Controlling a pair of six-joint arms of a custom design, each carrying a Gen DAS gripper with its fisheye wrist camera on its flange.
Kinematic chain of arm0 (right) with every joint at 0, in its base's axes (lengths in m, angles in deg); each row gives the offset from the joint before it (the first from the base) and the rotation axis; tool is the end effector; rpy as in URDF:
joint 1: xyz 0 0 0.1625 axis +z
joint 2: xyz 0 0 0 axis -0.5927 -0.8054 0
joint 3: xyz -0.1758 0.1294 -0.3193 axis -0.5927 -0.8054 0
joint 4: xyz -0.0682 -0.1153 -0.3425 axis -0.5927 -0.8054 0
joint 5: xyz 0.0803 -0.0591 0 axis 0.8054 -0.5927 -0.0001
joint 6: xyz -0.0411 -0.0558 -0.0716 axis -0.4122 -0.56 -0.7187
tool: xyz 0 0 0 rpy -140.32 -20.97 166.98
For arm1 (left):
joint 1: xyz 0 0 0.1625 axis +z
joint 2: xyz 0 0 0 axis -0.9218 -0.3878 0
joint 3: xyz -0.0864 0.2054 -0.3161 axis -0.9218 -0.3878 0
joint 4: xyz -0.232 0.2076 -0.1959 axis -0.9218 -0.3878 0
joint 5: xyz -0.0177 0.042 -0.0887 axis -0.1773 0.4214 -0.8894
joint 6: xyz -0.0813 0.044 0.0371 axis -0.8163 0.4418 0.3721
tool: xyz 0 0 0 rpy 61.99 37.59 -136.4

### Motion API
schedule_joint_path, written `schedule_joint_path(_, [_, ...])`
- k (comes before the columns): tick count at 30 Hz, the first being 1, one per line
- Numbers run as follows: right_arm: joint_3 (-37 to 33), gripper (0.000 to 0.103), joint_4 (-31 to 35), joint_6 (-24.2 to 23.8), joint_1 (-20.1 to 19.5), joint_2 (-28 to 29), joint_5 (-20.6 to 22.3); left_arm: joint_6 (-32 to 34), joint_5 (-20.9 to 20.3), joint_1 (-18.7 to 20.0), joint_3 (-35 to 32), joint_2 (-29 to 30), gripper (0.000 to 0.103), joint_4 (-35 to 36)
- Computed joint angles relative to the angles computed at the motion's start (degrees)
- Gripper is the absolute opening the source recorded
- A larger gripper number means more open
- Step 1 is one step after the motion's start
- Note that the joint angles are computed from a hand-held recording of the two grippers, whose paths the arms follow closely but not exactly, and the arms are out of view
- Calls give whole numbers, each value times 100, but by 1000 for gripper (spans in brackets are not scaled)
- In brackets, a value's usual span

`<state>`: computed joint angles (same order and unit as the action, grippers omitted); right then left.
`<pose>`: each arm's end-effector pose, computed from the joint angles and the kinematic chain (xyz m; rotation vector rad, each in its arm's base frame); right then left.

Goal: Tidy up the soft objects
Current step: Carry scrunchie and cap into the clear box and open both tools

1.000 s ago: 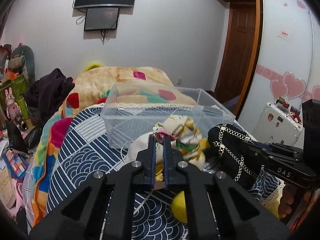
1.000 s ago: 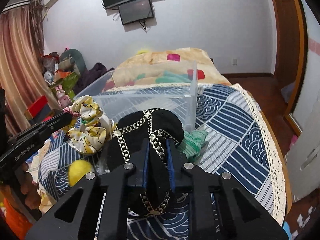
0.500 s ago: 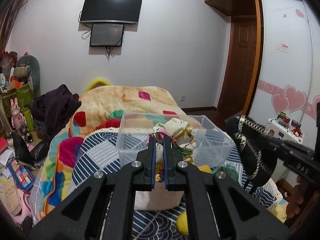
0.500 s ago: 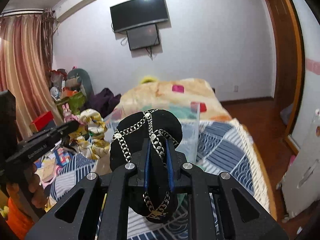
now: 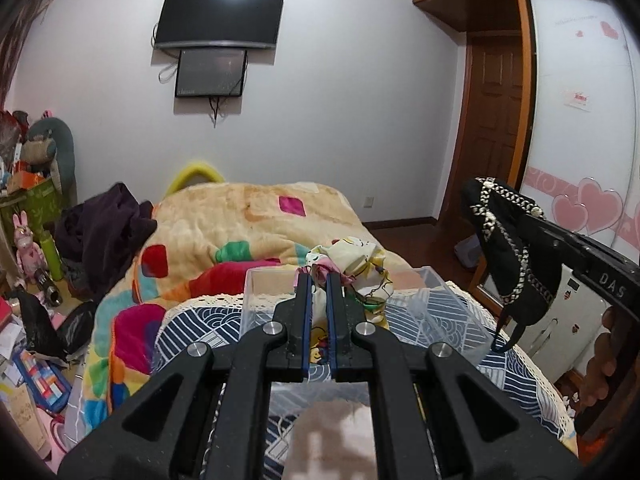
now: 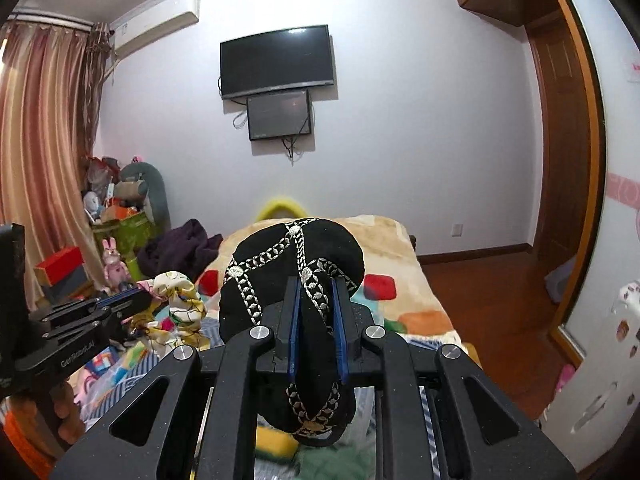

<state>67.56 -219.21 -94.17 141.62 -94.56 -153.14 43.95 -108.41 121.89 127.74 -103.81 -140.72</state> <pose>0.2507 -0.5243 0.1470 0.7726 -2.1727 1.4143 -0.1641 -0.5641 0.1945 0.7355 2.2668 -1.2915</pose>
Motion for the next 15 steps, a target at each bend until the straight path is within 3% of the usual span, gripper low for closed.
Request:
schedule_joint_path(5, [-682,13,538,-159,-22,405,-389,-105,33,264,-600,287,6,629])
schedule_joint_path(15, [-1369,13,2139,51,-113,774,-1147,-427,158,555,-1282,673,6,1946])
